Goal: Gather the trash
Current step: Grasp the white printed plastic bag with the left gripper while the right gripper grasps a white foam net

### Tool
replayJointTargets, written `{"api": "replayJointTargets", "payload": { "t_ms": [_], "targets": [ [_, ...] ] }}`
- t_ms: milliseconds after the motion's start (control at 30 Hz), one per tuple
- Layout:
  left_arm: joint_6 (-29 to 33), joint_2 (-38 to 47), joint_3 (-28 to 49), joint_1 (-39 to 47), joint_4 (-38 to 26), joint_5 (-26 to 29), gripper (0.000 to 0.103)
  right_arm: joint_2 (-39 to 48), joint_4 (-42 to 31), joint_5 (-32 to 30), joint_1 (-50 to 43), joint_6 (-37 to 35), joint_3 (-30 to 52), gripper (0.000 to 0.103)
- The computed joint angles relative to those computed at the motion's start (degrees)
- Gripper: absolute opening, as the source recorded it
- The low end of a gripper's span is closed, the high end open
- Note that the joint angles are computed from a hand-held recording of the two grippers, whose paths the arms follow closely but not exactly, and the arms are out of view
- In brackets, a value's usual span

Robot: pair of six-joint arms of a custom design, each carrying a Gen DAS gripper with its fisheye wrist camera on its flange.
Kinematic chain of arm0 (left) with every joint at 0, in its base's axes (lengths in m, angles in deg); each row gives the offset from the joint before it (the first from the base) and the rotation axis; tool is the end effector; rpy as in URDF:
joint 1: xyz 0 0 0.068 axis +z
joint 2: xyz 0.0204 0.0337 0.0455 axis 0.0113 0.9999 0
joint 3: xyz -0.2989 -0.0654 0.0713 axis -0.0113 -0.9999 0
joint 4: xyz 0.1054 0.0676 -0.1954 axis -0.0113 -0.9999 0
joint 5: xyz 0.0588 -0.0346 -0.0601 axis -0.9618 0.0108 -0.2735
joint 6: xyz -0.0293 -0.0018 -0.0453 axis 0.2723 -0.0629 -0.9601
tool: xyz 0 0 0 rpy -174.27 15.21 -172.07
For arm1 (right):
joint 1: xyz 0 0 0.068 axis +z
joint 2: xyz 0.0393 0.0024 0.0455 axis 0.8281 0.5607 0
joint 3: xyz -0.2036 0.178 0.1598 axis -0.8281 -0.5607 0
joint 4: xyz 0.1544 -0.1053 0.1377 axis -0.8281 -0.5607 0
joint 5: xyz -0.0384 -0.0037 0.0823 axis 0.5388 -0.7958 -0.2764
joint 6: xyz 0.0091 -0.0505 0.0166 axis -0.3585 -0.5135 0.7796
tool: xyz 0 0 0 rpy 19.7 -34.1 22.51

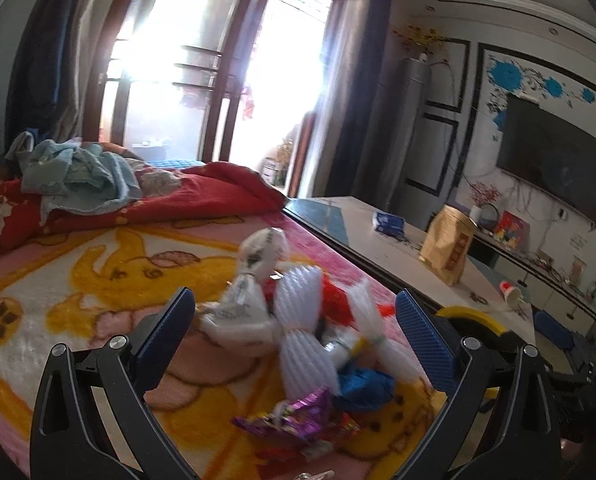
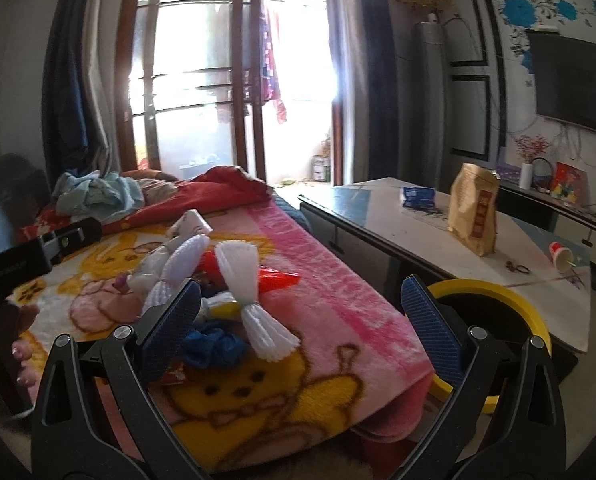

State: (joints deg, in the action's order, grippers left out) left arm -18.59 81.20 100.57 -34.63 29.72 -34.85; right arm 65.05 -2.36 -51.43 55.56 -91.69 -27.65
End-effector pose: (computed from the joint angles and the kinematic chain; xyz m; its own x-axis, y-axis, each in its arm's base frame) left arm 0.2580 -0.1598 0.2252 -0.3567 -0.2203 -0.9079 -0.0606 0.9752 -0.2128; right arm 0.2850 0.0080 0.1990 -0.3514 -0.0311 -0.9357 -0.2582 0.9639 0.0649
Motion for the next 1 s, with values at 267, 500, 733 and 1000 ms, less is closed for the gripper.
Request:
{"api": "replayJointTargets", "payload": {
  "t_ms": [267,500,733,1000],
  "targets": [
    [-0.5,-2.2,-0.2,5.9,-1.8,0.4,0.097,2.2,-6.3,0.2,4.5,-0.3,7.1,0.092],
    [-0.1,-1.3,2.3,11.9,-4.9,5.0,0.097,6.2,-13.6,0.6,7.2,-2.0,14.6,0.092],
    [2.3,5.0,9.8,16.5,-9.5,14.0,0.097,12.4,-24.8,-0.4,6.3,-3.3,24.1,0.092],
    [3.7,14.8,19.5,20.2,-16.3,22.0,0.096,20.0,-37.8,-4.3,3.4,-9.0,33.4,0.071]
  ]
}}
